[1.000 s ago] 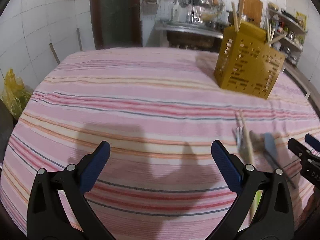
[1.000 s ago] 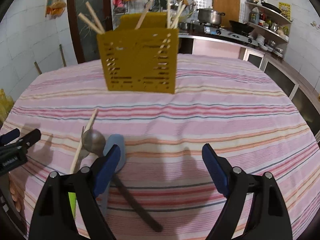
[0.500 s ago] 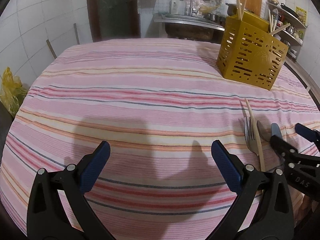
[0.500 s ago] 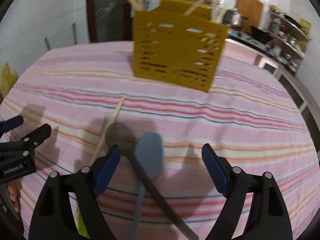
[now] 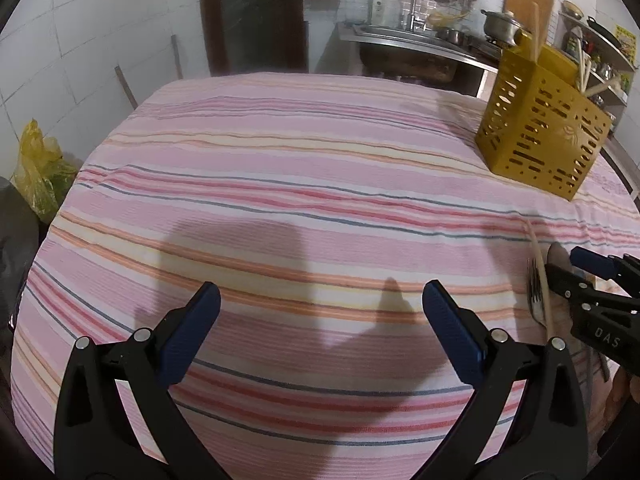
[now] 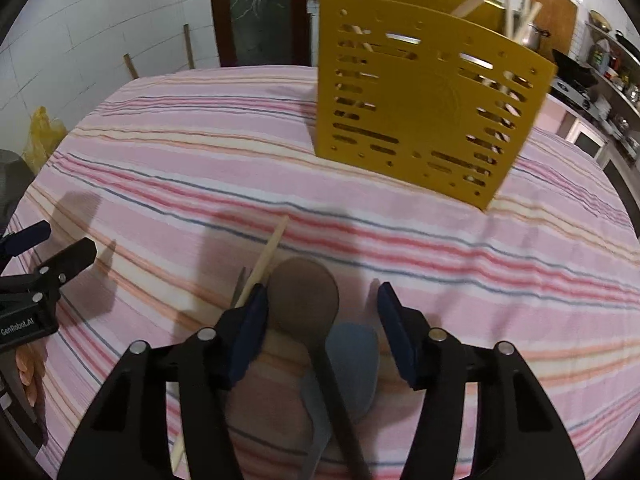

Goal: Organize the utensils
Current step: 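Return both tools to the utensils and close the right tool on the brown spoon, then close the left tool on a wooden chopstick while the right tool holds the spoon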

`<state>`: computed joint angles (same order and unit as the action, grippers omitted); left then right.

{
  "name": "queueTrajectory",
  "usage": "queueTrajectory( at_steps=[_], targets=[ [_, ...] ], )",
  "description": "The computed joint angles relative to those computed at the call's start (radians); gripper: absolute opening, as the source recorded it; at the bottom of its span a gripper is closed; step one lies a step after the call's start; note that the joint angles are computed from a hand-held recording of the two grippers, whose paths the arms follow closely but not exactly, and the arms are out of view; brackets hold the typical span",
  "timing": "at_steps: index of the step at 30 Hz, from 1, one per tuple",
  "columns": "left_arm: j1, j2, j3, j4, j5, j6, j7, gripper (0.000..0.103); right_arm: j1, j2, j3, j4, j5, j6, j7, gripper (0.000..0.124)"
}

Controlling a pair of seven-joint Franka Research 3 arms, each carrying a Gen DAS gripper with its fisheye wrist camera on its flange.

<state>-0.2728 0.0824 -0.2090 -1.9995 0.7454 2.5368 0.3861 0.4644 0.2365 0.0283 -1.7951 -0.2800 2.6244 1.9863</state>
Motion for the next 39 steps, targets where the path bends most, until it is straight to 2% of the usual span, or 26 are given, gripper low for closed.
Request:
queueTrajectory(
  at_steps=[1,3,8,12,25,31,34,36,39],
  targets=[
    [0.002,0.0,0.001,0.001,-0.01,0.003,0.002,0.098,-0.006,0.011,0.006,0.017,0.016,-0.006,-0.02,0.052],
    [0.002,0.004,0.0,0.005,-0.017,0.0,0.007,0.098,-0.015,0.036,0.011,0.054,0.047,-0.024,-0.059,0.033],
    [-0.013,0.02,-0.003,0.028,0.001,-0.033,0.013,0.098,-0.016,0.033,0.004,0.038,0.075,0.011,-0.085,0.032],
    [-0.024,0.033,-0.005,0.054,0.004,-0.028,0.01,0.098,-0.018,-0.01,-0.019,-0.02,0.064,0.058,-0.029,0.032],
    [-0.108,0.181,-0.003,0.242,-0.03,-0.019,0.06,0.097,-0.141,-0.144,-0.017,-0.218,0.12,0.143,0.067,0.032],
    [-0.153,0.272,0.007,0.384,-0.068,-0.066,0.146,0.088,-0.16,-0.162,-0.006,-0.247,0.075,0.168,0.104,0.032],
    [-0.163,0.316,0.004,0.452,-0.114,-0.09,0.212,0.077,-0.168,-0.168,-0.005,-0.254,0.075,0.178,0.106,0.032],
    [-0.168,0.351,-0.002,0.503,-0.159,-0.118,0.27,0.064,-0.175,-0.173,-0.004,-0.262,0.088,0.185,0.102,0.032],
    [-0.181,0.387,0.005,0.557,-0.202,-0.159,0.322,0.059,-0.181,-0.17,-0.002,-0.259,0.104,0.189,0.097,0.032]
  ],
)
